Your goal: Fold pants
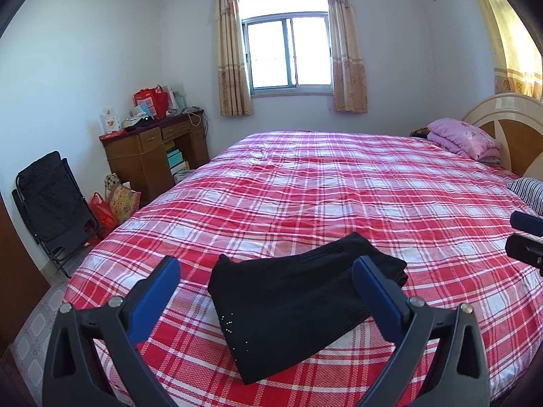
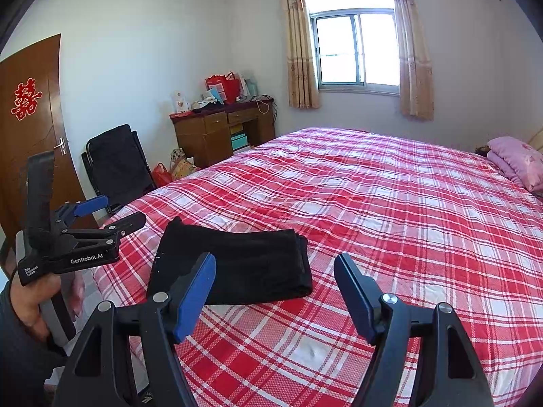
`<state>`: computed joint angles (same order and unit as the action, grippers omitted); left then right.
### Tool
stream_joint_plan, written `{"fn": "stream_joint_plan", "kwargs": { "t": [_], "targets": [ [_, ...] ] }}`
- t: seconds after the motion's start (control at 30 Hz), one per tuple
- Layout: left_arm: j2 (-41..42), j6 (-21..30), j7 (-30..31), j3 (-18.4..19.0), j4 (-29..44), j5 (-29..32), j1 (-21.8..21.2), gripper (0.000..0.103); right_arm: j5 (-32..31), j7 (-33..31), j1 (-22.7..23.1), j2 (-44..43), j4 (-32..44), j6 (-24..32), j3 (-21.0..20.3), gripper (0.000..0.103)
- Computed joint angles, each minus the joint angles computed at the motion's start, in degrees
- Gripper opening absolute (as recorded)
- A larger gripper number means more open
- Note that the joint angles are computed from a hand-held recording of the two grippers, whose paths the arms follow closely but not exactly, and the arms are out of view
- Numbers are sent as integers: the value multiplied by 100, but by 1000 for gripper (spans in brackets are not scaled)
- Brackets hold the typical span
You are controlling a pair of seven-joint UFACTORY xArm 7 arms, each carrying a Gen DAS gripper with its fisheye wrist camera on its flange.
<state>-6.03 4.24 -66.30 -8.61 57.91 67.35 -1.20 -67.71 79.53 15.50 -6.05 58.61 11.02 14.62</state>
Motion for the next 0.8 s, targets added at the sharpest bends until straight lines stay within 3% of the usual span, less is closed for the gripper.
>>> {"fn": "stream_joint_plan", "kwargs": {
  "t": [0.17, 0.53, 0.7, 0.8],
  "targets": [
    [38, -1, 264, 62, -37, -403, -62, 103, -76, 29, 12, -5, 5, 37, 12, 74],
    [90, 228, 261, 55, -12, -569, -67, 103, -70, -1, 63, 40, 12, 53, -2, 74],
    [73, 39, -333, 40, -2, 65, 40, 103, -44, -53, 88, 61, 20, 45, -22, 74],
    [91, -9, -373, 80, 22, 156, 10, 103, -14, -68, 100, 71, 17, 36, -31, 74]
  ]
}}
